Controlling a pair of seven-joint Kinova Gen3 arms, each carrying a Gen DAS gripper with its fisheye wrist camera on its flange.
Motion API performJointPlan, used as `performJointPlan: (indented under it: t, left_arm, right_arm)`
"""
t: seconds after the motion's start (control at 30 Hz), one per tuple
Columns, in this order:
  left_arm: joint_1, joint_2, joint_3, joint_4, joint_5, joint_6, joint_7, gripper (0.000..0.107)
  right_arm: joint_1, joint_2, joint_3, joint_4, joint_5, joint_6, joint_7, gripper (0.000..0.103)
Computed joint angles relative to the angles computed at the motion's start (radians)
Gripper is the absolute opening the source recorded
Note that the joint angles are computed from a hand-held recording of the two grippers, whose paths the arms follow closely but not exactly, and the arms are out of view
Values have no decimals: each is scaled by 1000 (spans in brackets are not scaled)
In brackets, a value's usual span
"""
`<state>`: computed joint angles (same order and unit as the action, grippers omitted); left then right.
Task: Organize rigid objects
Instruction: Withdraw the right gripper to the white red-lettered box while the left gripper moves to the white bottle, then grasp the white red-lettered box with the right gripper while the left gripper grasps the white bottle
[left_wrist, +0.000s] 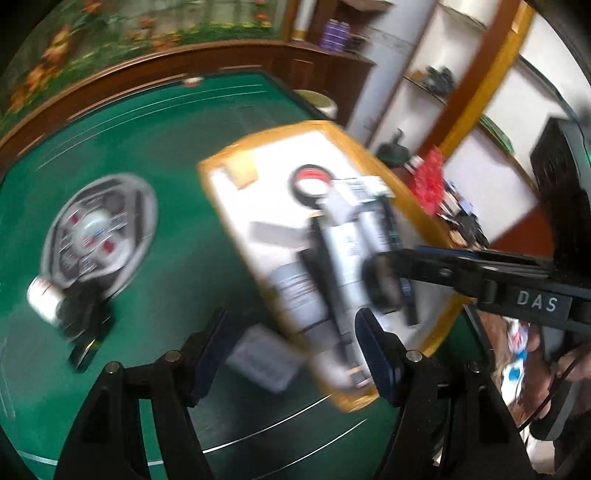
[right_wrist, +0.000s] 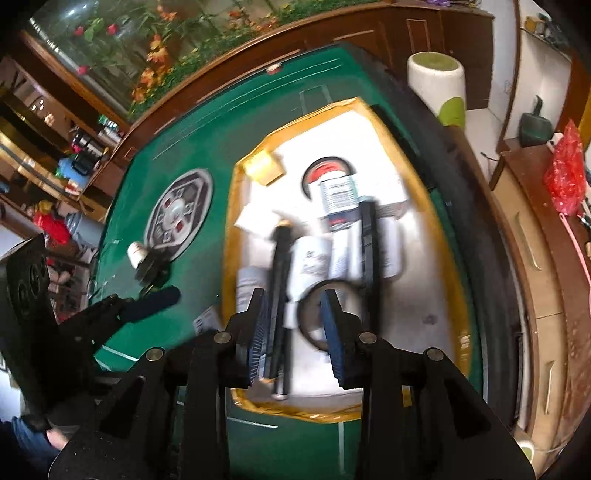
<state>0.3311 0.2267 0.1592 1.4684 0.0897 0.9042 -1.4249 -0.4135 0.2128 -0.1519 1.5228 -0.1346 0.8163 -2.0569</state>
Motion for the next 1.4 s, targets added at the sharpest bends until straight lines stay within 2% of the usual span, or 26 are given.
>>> performJointPlan:
  t: [0.27,0.43,0.73,0.8,0.83,0.9,0.93,0.97,1.2,1.3,1.4]
  left_arm:
    - [-85,-83,-38,165,39,-30,25,70]
    - [-126,-121,-51,237,56,-40,27,70]
    - [-209,-182,-85,320,109,-56,-2,70]
    - [-224,-190,-91,333,120,-56,-9,70]
    - [-231,-194,-95,339,125,-56,-12,70]
    - [-242,-197,-98,345,134,-55,-18,70]
    - [-247,-198,-99,347,135,-55,-20,70]
    - [-251,-199,-101,349,136,-55,-21,70]
    - [-275,-192,-108,349,160,-49,-53,70]
    - [-290,-182,-114,336,171,-44,-77,70]
    - [-315,-160,-126,298,183,-27,-103,70]
  right_arm:
    - [-47,63,-25,-68,-12,34,10,30]
    - [-93,121,-39,-152,-3,71,45,30]
    - [-225,279,-10,-349,120,243,86,31]
    - [-284,294,29,-376,196,271,73,39]
    - [-297,306,34,-398,217,297,79,39]
    - [-296,326,26,-422,224,325,98,39]
    - [-294,335,22,-433,221,336,111,45]
    - [-290,336,19,-433,215,335,121,46]
    - [-327,363,31,-464,225,373,109,46]
    - [-326,347,25,-433,220,342,106,45]
    - [-298,327,-6,-400,164,316,131,44]
